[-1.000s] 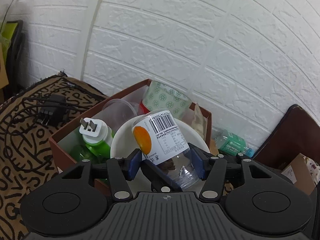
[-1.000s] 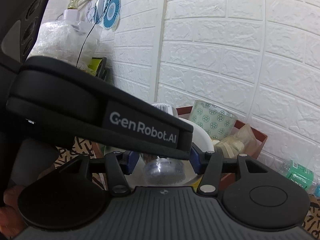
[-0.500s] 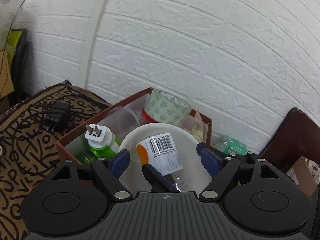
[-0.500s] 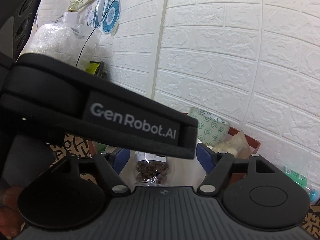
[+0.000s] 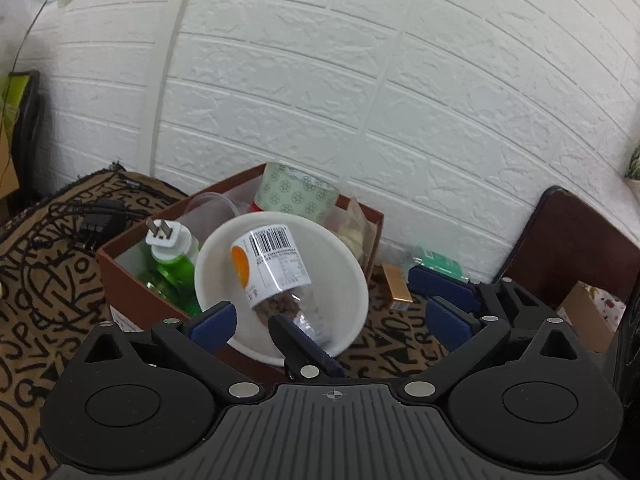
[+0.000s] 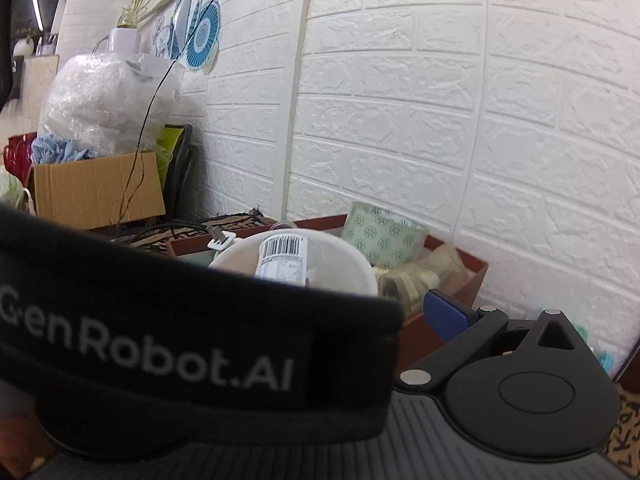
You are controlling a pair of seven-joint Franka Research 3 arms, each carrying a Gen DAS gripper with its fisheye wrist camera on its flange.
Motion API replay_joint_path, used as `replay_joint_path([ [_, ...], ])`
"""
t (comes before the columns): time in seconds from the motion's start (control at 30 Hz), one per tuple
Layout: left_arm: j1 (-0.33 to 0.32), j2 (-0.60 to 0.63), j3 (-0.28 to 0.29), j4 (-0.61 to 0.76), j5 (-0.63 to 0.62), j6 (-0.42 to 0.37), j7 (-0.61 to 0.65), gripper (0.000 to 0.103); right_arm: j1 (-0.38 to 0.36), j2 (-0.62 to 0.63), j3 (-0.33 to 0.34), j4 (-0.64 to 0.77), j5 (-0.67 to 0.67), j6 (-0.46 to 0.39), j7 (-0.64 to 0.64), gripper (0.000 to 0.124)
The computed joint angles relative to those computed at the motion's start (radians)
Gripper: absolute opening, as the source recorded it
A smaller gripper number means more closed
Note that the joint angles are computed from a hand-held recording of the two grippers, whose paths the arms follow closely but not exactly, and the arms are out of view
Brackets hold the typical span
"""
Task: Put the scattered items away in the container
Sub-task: 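Open the left gripper to release the bottle and withdraw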
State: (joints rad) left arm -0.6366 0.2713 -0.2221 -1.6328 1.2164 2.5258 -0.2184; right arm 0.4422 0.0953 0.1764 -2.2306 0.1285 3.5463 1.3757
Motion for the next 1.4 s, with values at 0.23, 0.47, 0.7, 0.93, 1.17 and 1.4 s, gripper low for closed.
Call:
replay_joint_path([
  [0.23, -0.039, 0.008, -0.02, 0.004, 0.001, -0.03, -0.014, 0.103, 0.016, -0.087, -0.011, -0.114, 0.066, 0.013, -0.034, 0.103],
  [0.47, -0.093, 0.041, -0.026, 0.05, -0.006, -0.078, -0.003, 0.103, 0.013, -0.187, -0.039, -0.242, 0.043, 0.03, 0.032, 0.103],
  [0.7, -0.159, 0.134, -0.013, 0.171, -0.018, -0.091, 0.029, 0.103, -0.012, -0.257, -0.038, -0.325, 0.109, 0.043, -0.009, 0.103],
  [0.93, -0.235, 0.281, 0.039, 0.359, -0.091, -0.081, 0.131, 0.103, -0.047, -0.288, -0.066, -0.393, 0.113, 0.078, -0.022, 0.103],
  [1.17, -0.3, 0.441, 0.111, 0.568, -0.158, -0.081, 0.296, 0.103, -0.081, -0.258, -0.105, -0.397, 0.084, 0.071, -0.006, 0.103],
  [1.4, -0.306, 0.581, 0.152, 0.753, -0.292, -0.036, 0.435, 0.103, -0.12, -0.207, -0.107, -0.369, 0.099, 0.05, -0.03, 0.103],
])
